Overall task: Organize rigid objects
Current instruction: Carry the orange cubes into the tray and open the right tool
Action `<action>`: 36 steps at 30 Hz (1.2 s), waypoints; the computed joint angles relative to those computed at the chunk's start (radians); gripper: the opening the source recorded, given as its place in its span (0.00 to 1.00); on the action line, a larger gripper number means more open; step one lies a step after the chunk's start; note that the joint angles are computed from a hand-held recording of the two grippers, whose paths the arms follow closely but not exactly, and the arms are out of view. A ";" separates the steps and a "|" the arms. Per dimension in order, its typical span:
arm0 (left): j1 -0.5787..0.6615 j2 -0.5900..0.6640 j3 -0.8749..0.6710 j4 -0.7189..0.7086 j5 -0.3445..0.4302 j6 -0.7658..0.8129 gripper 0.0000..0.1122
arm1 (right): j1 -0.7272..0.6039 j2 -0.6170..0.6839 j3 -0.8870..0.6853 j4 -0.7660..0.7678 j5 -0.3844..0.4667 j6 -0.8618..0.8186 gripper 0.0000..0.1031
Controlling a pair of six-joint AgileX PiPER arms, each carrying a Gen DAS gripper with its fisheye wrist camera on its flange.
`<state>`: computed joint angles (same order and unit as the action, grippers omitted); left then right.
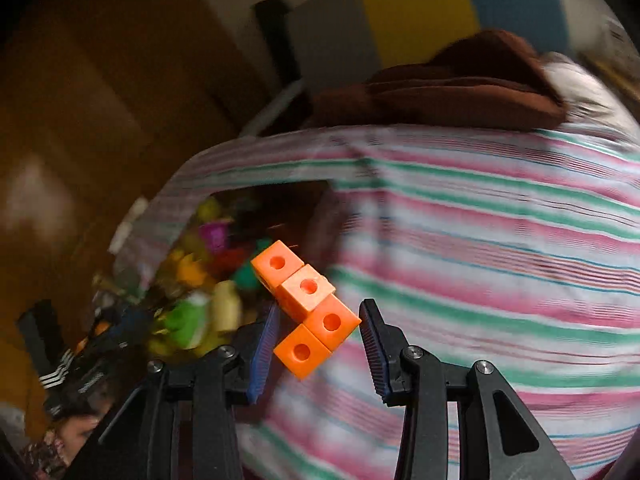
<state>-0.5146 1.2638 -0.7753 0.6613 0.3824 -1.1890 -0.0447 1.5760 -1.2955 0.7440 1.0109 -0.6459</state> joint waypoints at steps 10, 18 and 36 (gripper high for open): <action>0.039 -0.037 0.032 -0.030 -0.003 0.003 0.37 | 0.406 0.024 0.012 -0.289 -0.205 0.337 0.41; 0.005 -0.048 0.022 0.052 0.066 -0.097 0.37 | 0.539 0.134 -0.046 -0.647 -0.239 0.721 0.41; -0.062 0.005 -0.063 0.113 0.290 -0.174 0.37 | 0.632 -0.030 0.140 -0.947 -0.400 1.056 0.65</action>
